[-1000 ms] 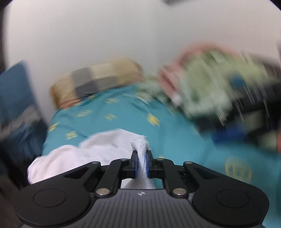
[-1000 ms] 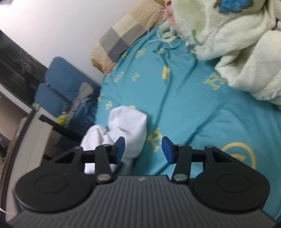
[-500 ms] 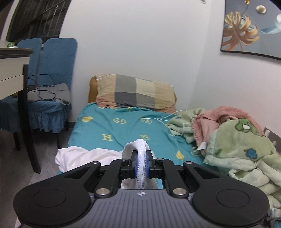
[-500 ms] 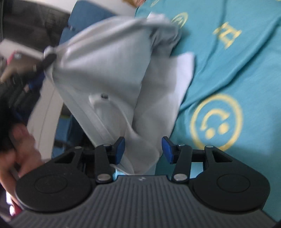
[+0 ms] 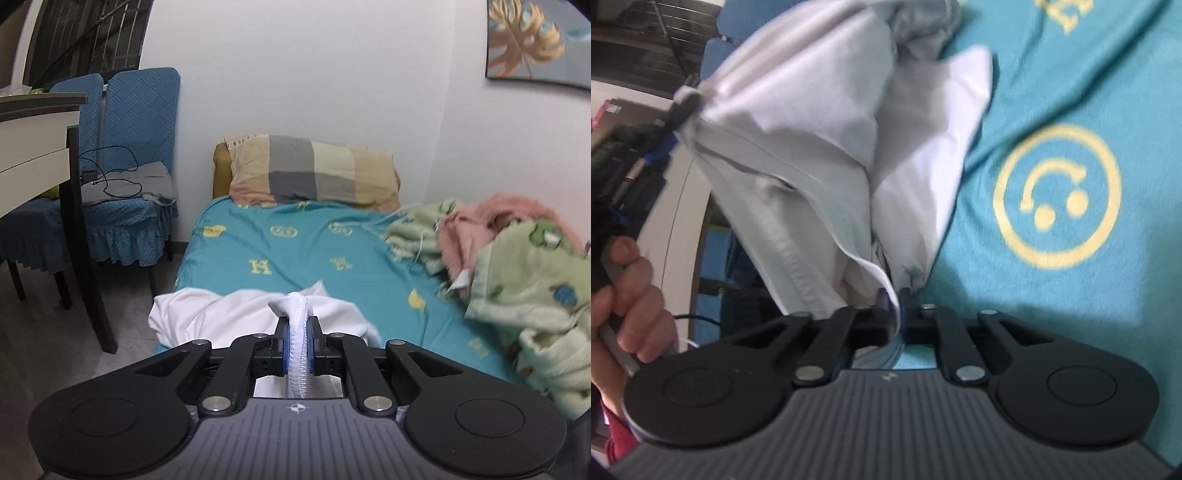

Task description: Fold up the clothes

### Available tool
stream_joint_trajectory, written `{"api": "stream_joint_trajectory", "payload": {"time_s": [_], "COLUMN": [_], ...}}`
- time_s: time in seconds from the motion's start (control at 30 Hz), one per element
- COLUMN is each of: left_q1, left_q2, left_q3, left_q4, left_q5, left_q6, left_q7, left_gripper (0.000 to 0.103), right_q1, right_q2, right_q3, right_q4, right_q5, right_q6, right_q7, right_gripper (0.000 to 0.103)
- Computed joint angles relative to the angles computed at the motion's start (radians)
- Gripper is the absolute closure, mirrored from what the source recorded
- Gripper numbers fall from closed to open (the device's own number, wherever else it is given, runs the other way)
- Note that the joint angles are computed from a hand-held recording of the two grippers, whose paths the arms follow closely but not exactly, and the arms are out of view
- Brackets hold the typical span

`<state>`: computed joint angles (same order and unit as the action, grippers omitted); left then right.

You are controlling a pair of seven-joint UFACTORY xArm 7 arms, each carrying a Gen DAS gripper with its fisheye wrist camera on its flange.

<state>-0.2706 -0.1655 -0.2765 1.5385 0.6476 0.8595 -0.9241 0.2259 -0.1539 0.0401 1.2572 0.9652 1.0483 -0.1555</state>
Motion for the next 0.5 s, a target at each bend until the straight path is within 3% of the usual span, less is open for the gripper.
{"api": "stream_joint_trajectory", "payload": {"time_s": [0.2,0.3,0.4,0.5], "left_q1": [-0.033,-0.056,-0.078,-0.094], "left_q2": [0.031,0.047,0.04,0.024], "left_q3": [-0.01,-0.009,-0.011,-0.028], "left_q4": [0.045,0.073,0.069,0.058], "left_q5": [-0.045,-0.064,-0.039,0.03], "left_q6": [0.164,0.257,0.291,0.286], "left_q7": [0.064,0.109,0.149,0.183], "left_gripper": [0.09,0.082,0.072,0.07], "right_q1": [-0.002,0.014,0.033,0.042], "right_q2": [-0.091,-0.125,-0.13,-0.113], "right_q3": [0.008,-0.008,-0.026,-0.051], "right_q4": [-0.035,-0.052,-0.053,-0.028], "right_q5": [-0.076,-0.091,-0.122,-0.144], "right_q6": [-0.261,-0.379,-0.448,-0.437], "right_q7": [-0.029,-0.049,-0.085,-0.114], "right_gripper": [0.099,0.099,0.099,0.098]}}
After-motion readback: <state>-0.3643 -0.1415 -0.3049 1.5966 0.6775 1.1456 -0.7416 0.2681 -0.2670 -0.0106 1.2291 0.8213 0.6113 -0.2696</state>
